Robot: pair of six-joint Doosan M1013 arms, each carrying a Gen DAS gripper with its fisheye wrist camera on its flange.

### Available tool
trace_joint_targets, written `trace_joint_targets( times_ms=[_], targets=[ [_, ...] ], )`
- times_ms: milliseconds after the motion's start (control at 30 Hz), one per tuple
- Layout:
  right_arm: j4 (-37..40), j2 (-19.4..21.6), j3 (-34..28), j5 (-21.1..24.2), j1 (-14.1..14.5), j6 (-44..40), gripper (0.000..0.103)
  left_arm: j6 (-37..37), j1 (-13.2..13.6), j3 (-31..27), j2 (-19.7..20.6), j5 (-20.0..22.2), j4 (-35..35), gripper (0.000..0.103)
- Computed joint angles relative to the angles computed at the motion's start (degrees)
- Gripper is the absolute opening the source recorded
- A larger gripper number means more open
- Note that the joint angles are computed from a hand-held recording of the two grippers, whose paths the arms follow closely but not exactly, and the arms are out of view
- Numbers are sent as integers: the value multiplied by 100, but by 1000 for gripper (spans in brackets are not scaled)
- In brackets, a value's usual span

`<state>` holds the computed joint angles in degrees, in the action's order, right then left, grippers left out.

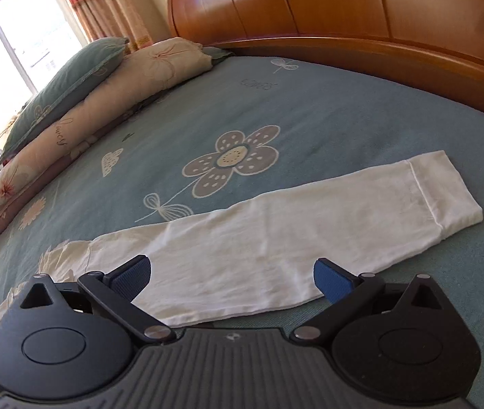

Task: Fold clothes
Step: 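Move the open right gripper to the cuff of the spread sleeve, then close the right gripper on the sleeve cuff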

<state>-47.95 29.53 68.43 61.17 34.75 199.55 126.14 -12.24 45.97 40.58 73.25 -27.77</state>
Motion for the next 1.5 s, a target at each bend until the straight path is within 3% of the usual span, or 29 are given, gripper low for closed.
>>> trace_joint_targets(
  times_ms=[300, 533, 767, 1033, 1133, 1400, 1500],
  targets=[
    [-367, -635, 1257, -534, -134, 2451, 103, 1769, -48, 797, -425, -253, -1036, 102],
    [-1381, -921, 2093, -1121, -213, 4699, 103, 1768, -85, 852, -430, -240, -898, 102],
    [-2490, -863, 2322, -793, -156, 6187, 103, 1860, -93, 889, -450, -177, -940, 102],
    [-2790, -786, 2350, -241, -117, 6389, 100, 1743, -104, 862, -413, -135, -904, 102],
    [-2755, -745, 2296, -212, -161, 6015, 99, 1733, -107, 868, -411, -123, -892, 102],
    [-2615, -748, 2249, -733, -337, 4527, 100, 1673, -116, 856, -381, -119, -879, 102],
    [-3050, -831, 2406, -910, -316, 5101, 90, 1645, -118, 841, -364, -108, -854, 102]
  ],
)
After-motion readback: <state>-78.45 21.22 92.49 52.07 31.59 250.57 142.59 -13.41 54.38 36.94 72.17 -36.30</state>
